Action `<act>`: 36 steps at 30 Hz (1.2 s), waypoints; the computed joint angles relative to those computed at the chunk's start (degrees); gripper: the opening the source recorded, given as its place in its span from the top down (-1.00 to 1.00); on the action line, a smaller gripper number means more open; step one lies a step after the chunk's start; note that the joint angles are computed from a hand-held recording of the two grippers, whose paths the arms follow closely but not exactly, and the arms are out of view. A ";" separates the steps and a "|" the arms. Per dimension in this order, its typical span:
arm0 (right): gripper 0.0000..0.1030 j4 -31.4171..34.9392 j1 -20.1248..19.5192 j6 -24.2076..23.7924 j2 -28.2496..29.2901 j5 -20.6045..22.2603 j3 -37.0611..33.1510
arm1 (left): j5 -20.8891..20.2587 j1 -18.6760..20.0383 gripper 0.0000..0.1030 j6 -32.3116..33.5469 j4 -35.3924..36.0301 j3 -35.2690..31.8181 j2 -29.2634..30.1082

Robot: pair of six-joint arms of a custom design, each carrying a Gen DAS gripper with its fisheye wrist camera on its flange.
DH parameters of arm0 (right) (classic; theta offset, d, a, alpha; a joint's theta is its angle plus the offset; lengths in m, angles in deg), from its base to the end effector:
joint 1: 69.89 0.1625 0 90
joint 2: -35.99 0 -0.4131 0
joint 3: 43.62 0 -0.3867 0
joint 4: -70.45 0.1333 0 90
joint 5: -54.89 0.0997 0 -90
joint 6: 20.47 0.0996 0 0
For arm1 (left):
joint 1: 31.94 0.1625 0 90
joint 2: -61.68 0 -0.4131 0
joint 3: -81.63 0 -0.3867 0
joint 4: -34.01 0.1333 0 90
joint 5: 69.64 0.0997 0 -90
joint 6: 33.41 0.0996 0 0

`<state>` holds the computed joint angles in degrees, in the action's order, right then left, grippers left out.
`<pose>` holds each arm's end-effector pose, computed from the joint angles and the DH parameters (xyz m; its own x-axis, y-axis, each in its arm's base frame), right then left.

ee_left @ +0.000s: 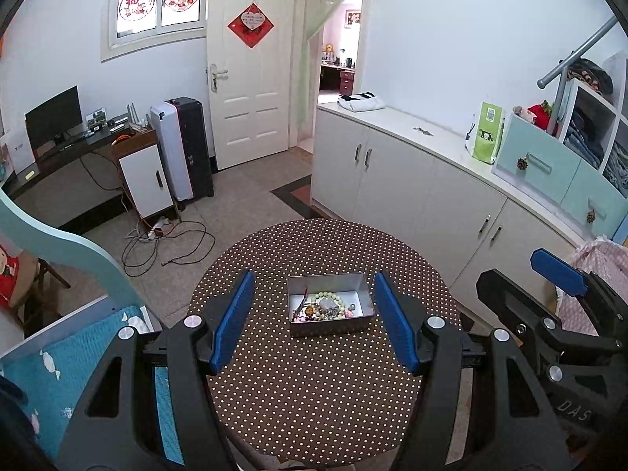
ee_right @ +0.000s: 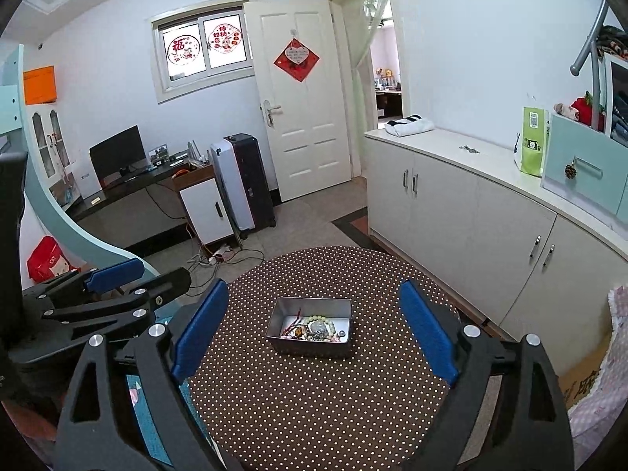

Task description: Organize jewelry

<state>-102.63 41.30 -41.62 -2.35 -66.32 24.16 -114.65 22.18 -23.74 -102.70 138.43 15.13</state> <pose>0.3612 -0.7056 0.2585 -0.8071 -0.1249 0.5771 -0.5420 0.5444 -0.6402 -0.2960 -0.7568 0.3962 -0.7284 0.1825 -0.6603 0.6023 0.6300 -0.4903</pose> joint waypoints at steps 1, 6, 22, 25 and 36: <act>-0.66 0.10 0.00 0.12 0.01 -0.08 -0.02 | -0.05 0.02 -0.24 0.02 -0.03 0.06 -0.03; -0.70 0.95 -0.17 0.87 -0.21 -0.19 -0.02 | -0.16 0.04 -0.24 0.07 -0.30 0.27 -0.09; -0.81 0.71 -0.37 1.60 -0.45 0.49 0.10 | 0.33 0.00 -0.24 0.53 -0.58 -0.59 0.77; -0.81 1.01 -0.59 1.69 -0.60 0.68 0.01 | 0.35 0.00 -0.24 0.68 -0.70 -0.74 0.90; -0.82 1.52 -0.78 2.29 -0.90 1.49 0.05 | 0.47 -0.04 -0.24 1.39 -1.69 -0.52 0.91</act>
